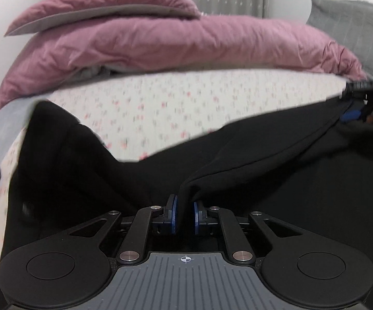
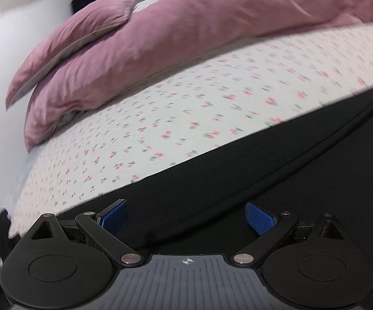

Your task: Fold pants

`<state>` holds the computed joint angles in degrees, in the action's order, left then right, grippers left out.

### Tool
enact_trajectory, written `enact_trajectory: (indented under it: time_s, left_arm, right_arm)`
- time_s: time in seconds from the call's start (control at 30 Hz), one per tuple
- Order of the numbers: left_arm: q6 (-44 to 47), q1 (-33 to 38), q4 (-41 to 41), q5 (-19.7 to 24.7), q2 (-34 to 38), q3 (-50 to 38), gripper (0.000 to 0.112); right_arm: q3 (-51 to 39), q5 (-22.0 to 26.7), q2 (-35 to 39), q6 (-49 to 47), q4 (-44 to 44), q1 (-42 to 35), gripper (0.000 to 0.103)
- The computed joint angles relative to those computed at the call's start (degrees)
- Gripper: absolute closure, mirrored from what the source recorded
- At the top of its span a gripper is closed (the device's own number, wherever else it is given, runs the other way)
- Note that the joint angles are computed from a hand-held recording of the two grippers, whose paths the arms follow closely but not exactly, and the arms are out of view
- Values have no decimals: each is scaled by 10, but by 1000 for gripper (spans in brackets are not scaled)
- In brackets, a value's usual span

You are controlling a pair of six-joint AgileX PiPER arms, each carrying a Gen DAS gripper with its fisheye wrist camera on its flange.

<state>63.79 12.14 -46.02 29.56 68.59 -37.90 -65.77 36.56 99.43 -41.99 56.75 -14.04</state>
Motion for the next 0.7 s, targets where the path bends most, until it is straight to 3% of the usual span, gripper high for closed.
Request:
enact_trajectory:
  time_s: [0.17,0.23,0.3,0.4,0.57,0.63,0.7]
  left_arm:
    - [-111,32,57,82,-55,16,87]
    - [-134,68,41,115,-78,30,55]
    - [-111,141,-33,153,-103,62,36]
    - [-70,250,-114,202,-115,105,35]
    - [31,334,-281,179,-111,189,35]
    - [36,315,-338,138,-121,209,35]
    - [50,246,-415,51,-137,229,36]
  right_arm:
    - [34,44,5,-81,141,-58,8]
    - [39,48,7,-90,160,-67,11]
    - [41,45,5,-92,166,-73,13]
    - [53,39,-4,-108,177,-91,14]
    - [75,34,-9,-157,210,-127,19]
    - [86,43,-8,-181,230,-144,26]
    - [102,50,-8,-215,258,-150,28]
